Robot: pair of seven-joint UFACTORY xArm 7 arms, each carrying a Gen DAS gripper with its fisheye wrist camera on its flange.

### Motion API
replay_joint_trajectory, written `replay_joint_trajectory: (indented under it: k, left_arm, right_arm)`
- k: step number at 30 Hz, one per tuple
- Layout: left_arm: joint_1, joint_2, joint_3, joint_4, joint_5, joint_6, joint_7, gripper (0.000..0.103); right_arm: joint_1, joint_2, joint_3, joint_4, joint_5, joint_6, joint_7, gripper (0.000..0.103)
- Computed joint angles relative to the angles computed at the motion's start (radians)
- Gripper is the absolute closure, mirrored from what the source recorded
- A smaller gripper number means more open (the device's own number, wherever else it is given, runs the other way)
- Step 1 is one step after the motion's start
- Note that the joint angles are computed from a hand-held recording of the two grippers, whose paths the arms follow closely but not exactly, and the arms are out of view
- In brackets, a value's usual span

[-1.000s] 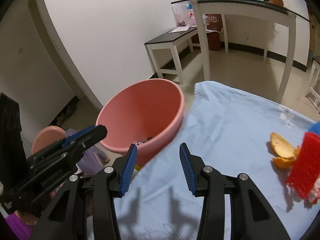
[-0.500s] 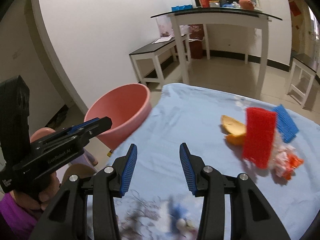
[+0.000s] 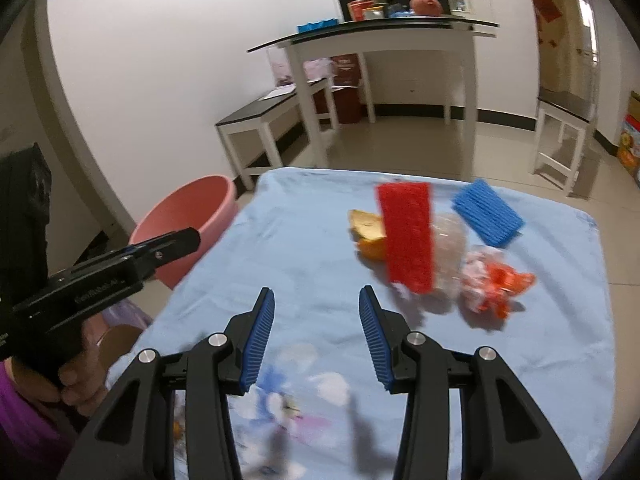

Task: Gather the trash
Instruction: 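Move both tools back over the trash on the table, then grasp the red foam net with the left tool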

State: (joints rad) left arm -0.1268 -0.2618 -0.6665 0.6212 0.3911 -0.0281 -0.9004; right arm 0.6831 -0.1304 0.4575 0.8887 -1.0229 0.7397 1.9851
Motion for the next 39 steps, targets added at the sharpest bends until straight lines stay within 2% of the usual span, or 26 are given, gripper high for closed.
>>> replay_joint_trajectory:
  k: [5,7,10,12,15,20,22,27,29,32,35,37,39]
  left_arm:
    - [0.08,0.065,-0.111,0.064,0.075,-0.001,-0.036,0.073]
    - [0.129,0.103,-0.17,0.097,0.136,0.002,-0.074,0.073]
    - [0.248,0.18,-0.306,0.165,0.305,0.026,-0.19,0.073]
    - [0.245,0.258,-0.325,0.225,0.437,0.059,-0.276,0.074]
    - [0.156,0.352,-0.274,0.301,0.562,0.104,-0.345,0.073]
    - [-0.004,0.479,-0.183,0.415,0.627,0.183,-0.363,0.073]
    - [-0.08,0.52,-0.128,0.465,0.666,0.224,-0.392,0.073]
    - [-0.203,0.595,-0.036,0.552,0.654,0.316,-0.404,0.074]
    - [-0.231,0.614,-0.012,0.572,0.631,0.323,-0.392,0.074]
    - [-0.301,0.627,0.056,0.601,0.658,0.344,-0.421,0.074]
    - [-0.344,0.624,0.112,0.602,0.663,0.328,-0.447,0.074]
    - [-0.367,0.612,0.152,0.59,0.676,0.298,-0.469,0.088]
    - [-0.384,0.597,0.183,0.574,0.677,0.276,-0.47,0.095]
  right_arm:
    - [-0.005,-0.077,0.012,-0.079,0.053,0.036,0.019,0.059]
    - [-0.016,-0.111,0.022,-0.11,0.08,0.051,0.022,0.059]
    - [-0.034,-0.157,0.041,-0.151,0.117,0.069,0.027,0.059]
    - [-0.046,-0.198,0.053,-0.189,0.146,0.073,0.036,0.059]
    - [-0.071,-0.243,0.071,-0.233,0.176,0.062,0.048,0.059]
    - [-0.109,-0.322,0.095,-0.301,0.236,0.044,0.056,0.059]
    - [-0.122,-0.348,0.105,-0.321,0.259,0.037,0.051,0.059]
    - [-0.159,-0.381,0.13,-0.356,0.299,0.005,0.04,0.059]
    - [-0.175,-0.381,0.142,-0.359,0.307,-0.005,0.037,0.059]
    - [-0.194,-0.384,0.152,-0.366,0.314,-0.023,0.037,0.059]
    - [-0.211,-0.381,0.161,-0.371,0.315,-0.041,0.04,0.059]
    - [-0.218,-0.376,0.166,-0.371,0.315,-0.05,0.038,0.059]
    - [-0.227,-0.368,0.168,-0.37,0.312,-0.059,0.038,0.059]
